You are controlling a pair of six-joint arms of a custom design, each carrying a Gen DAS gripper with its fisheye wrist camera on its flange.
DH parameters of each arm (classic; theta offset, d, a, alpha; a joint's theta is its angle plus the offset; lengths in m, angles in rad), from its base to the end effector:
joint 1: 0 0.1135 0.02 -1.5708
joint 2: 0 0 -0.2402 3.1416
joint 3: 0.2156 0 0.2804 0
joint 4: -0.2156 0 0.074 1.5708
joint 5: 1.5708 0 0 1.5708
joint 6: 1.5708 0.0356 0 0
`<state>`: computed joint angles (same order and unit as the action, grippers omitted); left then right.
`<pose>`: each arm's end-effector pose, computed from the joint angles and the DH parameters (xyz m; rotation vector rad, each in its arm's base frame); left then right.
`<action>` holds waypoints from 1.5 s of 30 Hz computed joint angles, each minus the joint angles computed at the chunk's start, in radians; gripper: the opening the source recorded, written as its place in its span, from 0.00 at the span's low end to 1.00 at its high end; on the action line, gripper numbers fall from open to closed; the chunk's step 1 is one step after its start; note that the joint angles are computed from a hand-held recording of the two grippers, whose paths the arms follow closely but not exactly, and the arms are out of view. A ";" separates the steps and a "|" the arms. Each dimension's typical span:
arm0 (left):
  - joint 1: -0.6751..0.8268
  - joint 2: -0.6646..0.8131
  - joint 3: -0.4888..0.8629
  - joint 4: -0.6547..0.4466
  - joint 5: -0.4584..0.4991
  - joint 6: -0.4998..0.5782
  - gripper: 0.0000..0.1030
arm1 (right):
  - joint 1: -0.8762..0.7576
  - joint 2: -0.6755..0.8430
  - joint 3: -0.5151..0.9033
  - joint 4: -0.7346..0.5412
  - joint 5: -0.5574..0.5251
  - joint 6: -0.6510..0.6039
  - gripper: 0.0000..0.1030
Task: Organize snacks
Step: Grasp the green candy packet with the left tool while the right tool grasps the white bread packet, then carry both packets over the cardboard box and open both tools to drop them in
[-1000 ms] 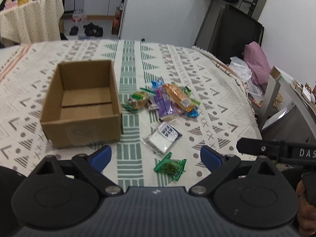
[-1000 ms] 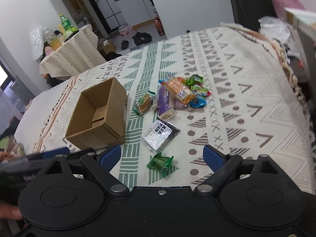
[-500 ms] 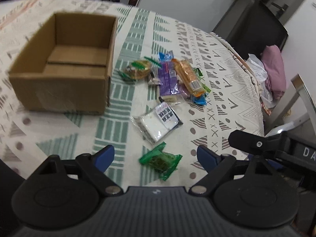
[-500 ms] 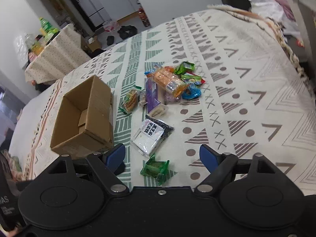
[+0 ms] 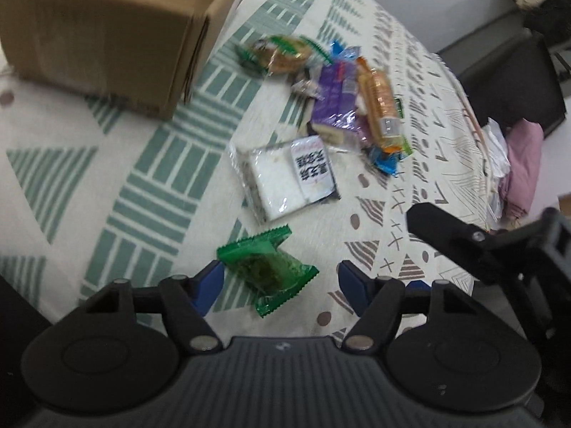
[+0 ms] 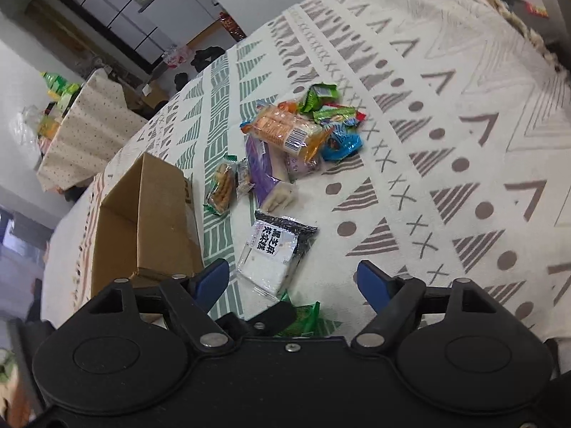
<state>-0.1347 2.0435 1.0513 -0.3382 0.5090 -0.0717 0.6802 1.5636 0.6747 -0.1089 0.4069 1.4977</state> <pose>0.3489 -0.0648 0.0288 0.1797 2.8532 -0.7749 0.2385 0.1748 0.0892 1.1303 2.2281 0.4126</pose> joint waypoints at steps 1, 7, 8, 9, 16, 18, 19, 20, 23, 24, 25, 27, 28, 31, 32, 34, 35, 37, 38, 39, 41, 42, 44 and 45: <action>-0.004 0.013 0.005 0.006 0.001 -0.018 0.68 | -0.009 0.006 -0.008 0.024 -0.012 0.007 0.72; -0.017 0.106 0.053 0.023 0.023 -0.179 0.63 | -0.050 0.063 -0.022 0.154 -0.065 0.005 0.71; -0.016 0.122 0.061 0.023 0.031 -0.222 0.59 | -0.057 0.071 -0.026 0.173 -0.073 0.009 0.71; -0.015 0.129 0.062 0.036 0.030 -0.262 0.55 | -0.067 0.082 -0.031 0.200 -0.091 0.015 0.71; 0.015 0.119 0.066 0.051 0.010 -0.277 0.24 | -0.100 0.141 -0.047 0.325 -0.140 0.037 0.71; 0.022 0.108 0.076 0.036 0.007 -0.247 0.24 | -0.105 0.164 -0.030 0.330 -0.142 0.028 0.71; 0.024 0.103 0.084 0.026 0.005 -0.230 0.24 | -0.107 0.176 -0.019 0.329 -0.142 0.023 0.70; 0.028 0.095 0.086 0.025 0.001 -0.217 0.24 | -0.112 0.191 -0.005 0.324 -0.144 0.018 0.69; 0.034 0.094 0.114 0.004 0.000 -0.194 0.24 | -0.121 0.234 0.020 0.334 -0.163 0.029 0.68; 0.037 0.091 0.118 0.002 -0.008 -0.185 0.24 | -0.126 0.252 0.035 0.327 -0.172 0.035 0.68; 0.039 0.084 0.113 0.005 -0.018 -0.175 0.24 | -0.127 0.266 0.046 0.324 -0.175 0.041 0.67; 0.043 0.082 0.117 0.008 -0.029 -0.162 0.24 | -0.130 0.295 0.072 0.319 -0.179 0.039 0.67; 0.046 0.085 0.124 0.004 -0.031 -0.156 0.24 | -0.130 0.309 0.088 0.309 -0.178 0.038 0.67; 0.062 0.094 0.137 0.002 -0.040 -0.139 0.24 | -0.132 0.349 0.131 0.299 -0.180 0.031 0.67; 0.067 0.099 0.145 0.000 -0.044 -0.136 0.24 | -0.132 0.363 0.148 0.294 -0.178 0.027 0.67; 0.079 0.109 0.159 -0.009 -0.046 -0.128 0.24 | -0.127 0.383 0.179 0.276 -0.159 0.013 0.67; 0.083 0.115 0.167 -0.011 -0.050 -0.123 0.24 | -0.126 0.393 0.196 0.262 -0.149 0.007 0.67; 0.092 0.124 0.179 -0.017 -0.055 -0.110 0.25 | -0.127 0.418 0.230 0.238 -0.135 0.007 0.68; 0.097 0.130 0.187 -0.021 -0.057 -0.108 0.25 | -0.129 0.434 0.252 0.219 -0.131 0.008 0.68; 0.101 0.136 0.197 -0.029 -0.059 -0.107 0.25 | -0.129 0.451 0.276 0.195 -0.125 0.007 0.68; 0.109 0.146 0.213 -0.039 -0.059 -0.095 0.25 | -0.125 0.486 0.325 0.152 -0.109 0.005 0.69; 0.111 0.149 0.220 -0.042 -0.060 -0.086 0.25 | -0.123 0.502 0.351 0.127 -0.098 0.001 0.69; 0.114 0.155 0.232 -0.047 -0.064 -0.063 0.25 | -0.117 0.533 0.402 0.078 -0.076 -0.020 0.68; 0.114 0.158 0.238 -0.050 -0.068 -0.055 0.25 | -0.114 0.548 0.434 0.032 -0.065 -0.023 0.59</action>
